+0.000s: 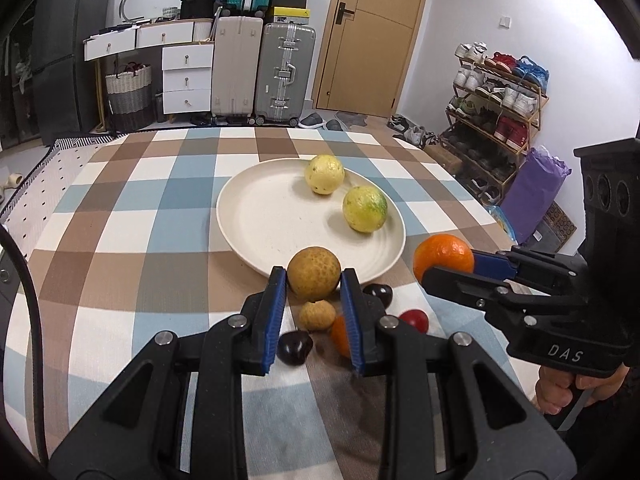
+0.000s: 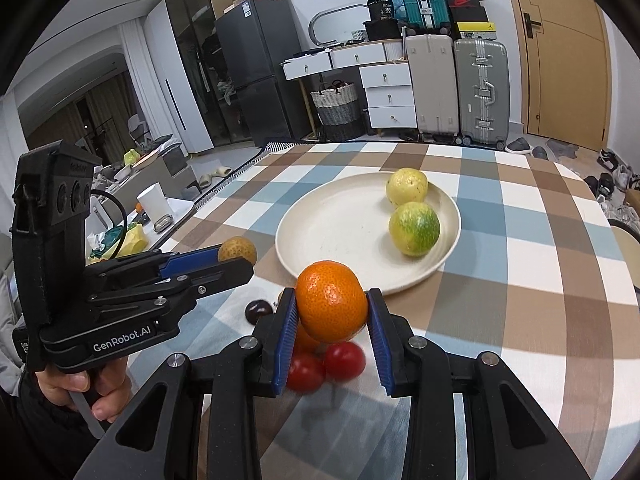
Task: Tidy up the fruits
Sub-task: 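Carry the orange and brown fruit over the plate and release both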
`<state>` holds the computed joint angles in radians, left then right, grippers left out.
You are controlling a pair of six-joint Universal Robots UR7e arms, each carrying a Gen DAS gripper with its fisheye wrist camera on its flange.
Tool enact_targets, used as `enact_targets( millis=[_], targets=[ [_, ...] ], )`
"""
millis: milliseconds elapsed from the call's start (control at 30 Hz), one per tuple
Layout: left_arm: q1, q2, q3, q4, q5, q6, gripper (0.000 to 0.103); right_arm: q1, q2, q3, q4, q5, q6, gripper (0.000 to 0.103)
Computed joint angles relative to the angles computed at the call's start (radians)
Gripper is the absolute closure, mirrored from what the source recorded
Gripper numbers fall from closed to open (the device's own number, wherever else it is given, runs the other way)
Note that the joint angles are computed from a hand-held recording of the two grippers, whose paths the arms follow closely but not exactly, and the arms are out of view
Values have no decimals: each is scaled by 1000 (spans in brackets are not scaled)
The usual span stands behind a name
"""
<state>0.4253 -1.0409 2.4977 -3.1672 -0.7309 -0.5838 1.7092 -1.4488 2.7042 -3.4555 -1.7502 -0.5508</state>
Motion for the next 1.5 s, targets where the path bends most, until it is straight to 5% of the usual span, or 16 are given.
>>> enact_targets(
  millis=[467,1000,1333,1500],
  targets=[
    [114,111,-99,-147,-5,180,78,-71,88,-74,-33,50,-10,68],
    [166,156,-134,-155,-28,194,78,-86,196,-118,-80,28,11,67],
    [174,151,-129,-137,-21,164,78,-93,195,-93,-172,30,-15,48],
    [168,136,-112,-129,-6,135,57,-106,184,-79,-207,40,-14,29]
  ],
)
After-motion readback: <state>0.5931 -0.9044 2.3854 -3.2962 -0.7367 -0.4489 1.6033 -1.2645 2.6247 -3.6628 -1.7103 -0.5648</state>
